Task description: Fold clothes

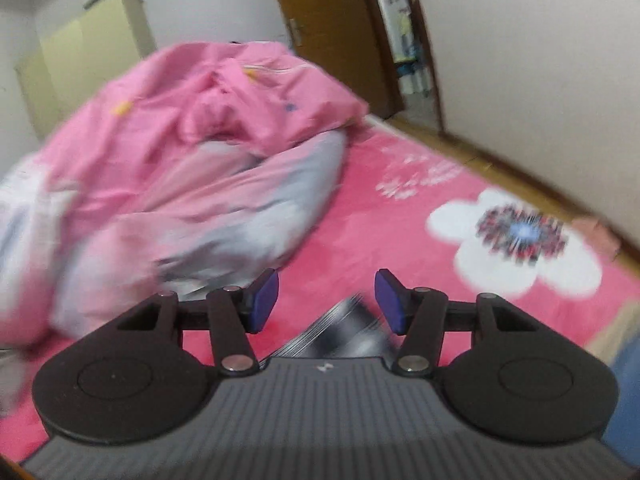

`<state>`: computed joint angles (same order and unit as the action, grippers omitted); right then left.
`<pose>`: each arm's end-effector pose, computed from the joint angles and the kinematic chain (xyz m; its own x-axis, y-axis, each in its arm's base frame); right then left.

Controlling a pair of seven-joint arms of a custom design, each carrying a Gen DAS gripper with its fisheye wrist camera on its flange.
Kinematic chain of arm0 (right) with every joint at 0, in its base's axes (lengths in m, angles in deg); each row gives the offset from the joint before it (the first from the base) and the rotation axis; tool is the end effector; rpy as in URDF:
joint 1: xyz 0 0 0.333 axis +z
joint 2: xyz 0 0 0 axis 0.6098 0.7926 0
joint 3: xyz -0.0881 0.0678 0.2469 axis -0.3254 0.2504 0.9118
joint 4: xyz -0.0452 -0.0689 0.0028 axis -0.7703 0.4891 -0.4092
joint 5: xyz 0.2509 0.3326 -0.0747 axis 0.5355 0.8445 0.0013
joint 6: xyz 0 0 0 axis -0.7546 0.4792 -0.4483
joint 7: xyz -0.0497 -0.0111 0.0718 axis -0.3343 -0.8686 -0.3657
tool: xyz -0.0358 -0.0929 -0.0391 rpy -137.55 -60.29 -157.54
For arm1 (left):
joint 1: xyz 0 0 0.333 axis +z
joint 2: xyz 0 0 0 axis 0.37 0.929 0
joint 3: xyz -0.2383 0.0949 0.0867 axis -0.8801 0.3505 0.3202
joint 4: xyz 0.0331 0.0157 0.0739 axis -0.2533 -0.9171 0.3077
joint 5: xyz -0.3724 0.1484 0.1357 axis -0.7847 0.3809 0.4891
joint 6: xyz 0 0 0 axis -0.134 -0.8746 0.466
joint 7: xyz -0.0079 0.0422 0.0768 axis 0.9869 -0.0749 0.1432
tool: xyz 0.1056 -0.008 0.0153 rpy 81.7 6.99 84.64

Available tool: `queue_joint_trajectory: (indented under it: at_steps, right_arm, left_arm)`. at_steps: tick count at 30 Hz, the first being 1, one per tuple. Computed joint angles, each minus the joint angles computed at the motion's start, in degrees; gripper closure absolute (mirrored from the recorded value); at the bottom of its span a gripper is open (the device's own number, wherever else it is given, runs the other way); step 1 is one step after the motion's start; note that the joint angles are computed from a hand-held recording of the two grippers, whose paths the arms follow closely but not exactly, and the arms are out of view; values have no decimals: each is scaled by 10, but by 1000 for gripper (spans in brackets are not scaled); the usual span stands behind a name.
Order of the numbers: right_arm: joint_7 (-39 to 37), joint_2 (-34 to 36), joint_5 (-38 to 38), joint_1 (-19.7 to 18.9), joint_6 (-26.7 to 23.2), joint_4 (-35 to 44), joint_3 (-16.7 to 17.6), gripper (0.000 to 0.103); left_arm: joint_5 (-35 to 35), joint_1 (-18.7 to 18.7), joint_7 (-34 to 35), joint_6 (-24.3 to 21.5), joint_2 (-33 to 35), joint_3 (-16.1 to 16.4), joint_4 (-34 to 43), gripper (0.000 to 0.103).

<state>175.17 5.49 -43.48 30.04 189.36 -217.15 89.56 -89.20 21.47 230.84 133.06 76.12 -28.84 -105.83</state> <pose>0.5426 0.0136 0.5390 -0.4586 -0.8123 -0.3605 -0.3191 0.5291 -0.7863 0.6103 -0.0281 0.4012 -0.1782 -0.9748 0.1345 -0.5543 -0.0135 -0.8322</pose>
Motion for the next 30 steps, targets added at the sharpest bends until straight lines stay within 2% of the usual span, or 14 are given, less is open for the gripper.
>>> queue_joint_trajectory:
  at_steps: [4,6,7,12,15,17,19,21,24,30]
  right_arm:
    - [17,-93,83,39,27,-114,-2,48]
    - [38,-120,122,47,34,-162,12,48]
    - [55,-128,128,39,36,-180,29,48]
    - [222,-143,108,-50,42,-231,140,51]
    - [334,-133,50,-138,74,-227,216,60]
    - [404,-136,3,-199,68,-213,272,63]
    - [439,-126,-34,-235,48,-194,302,65]
    - [444,-102,-64,-247,27,-172,308,70]
    - [458,-75,-114,-257,9,-148,309,96]
    - [459,-77,-176,-223,-42,-136,285,102]
  left_arm:
    - [1,0,0,0,1,0,1,41]
    - [2,0,0,1,1,-1,1,41]
    - [3,0,0,1,1,-1,0,41]
    - [10,0,-6,2,1,-1,0,41]
    - [-6,4,3,-17,-4,1,0,39]
    - [-12,6,0,-30,-5,5,1,39]
    - [-9,3,2,-22,-4,5,1,38]
    - [-4,-1,6,-10,-2,3,0,38]
    - [-4,-1,9,-8,-1,2,0,37]
    - [-17,-2,21,-8,-3,1,-1,36]
